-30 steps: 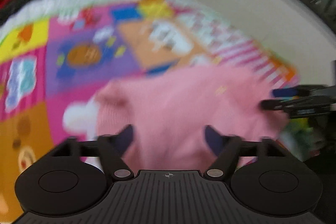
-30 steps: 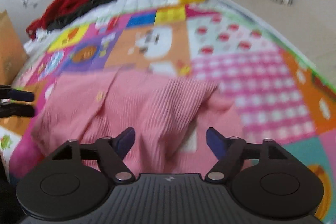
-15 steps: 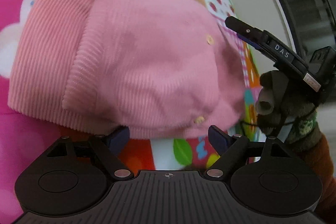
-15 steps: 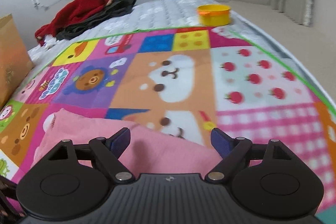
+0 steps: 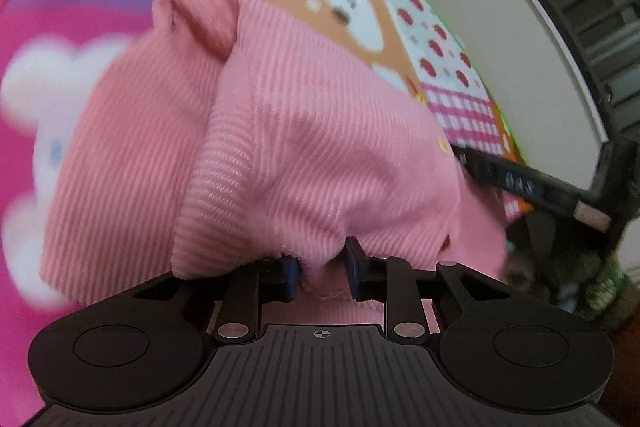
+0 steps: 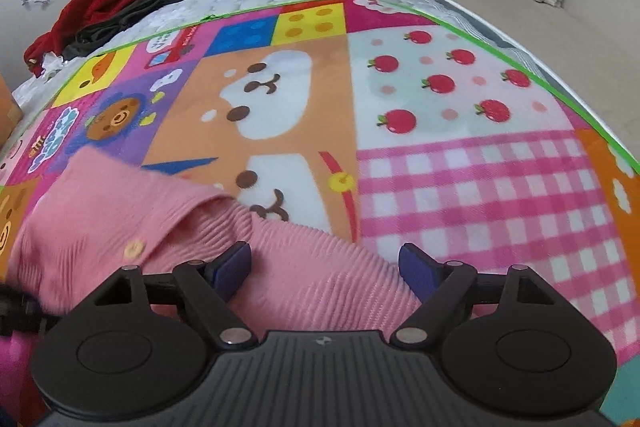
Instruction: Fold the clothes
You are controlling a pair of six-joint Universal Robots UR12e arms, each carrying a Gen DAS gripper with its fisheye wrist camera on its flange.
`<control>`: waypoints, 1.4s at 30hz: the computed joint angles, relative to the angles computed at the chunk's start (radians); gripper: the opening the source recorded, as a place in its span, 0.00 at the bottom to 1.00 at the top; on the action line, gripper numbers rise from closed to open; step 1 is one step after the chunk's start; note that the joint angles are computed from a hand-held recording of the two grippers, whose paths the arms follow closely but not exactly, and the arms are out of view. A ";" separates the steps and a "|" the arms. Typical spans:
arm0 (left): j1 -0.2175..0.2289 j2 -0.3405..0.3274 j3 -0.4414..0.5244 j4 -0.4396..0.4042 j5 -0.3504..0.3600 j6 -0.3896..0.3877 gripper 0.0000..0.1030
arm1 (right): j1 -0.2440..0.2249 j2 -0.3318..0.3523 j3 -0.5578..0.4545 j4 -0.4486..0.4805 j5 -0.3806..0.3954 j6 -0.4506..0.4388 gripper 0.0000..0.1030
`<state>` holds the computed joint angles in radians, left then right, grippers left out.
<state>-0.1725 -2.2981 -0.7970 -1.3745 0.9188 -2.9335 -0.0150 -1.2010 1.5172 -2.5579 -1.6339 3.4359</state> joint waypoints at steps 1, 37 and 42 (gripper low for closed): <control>-0.005 -0.013 0.021 0.022 0.016 0.008 0.26 | 0.001 -0.003 0.004 0.001 -0.001 -0.004 0.79; 0.033 0.077 -0.127 0.235 0.097 0.046 0.74 | 0.092 -0.046 0.010 0.045 0.034 -0.165 0.75; 0.037 0.129 -0.238 0.398 0.165 -0.032 0.87 | 0.121 -0.043 -0.015 0.076 -0.076 -0.207 0.78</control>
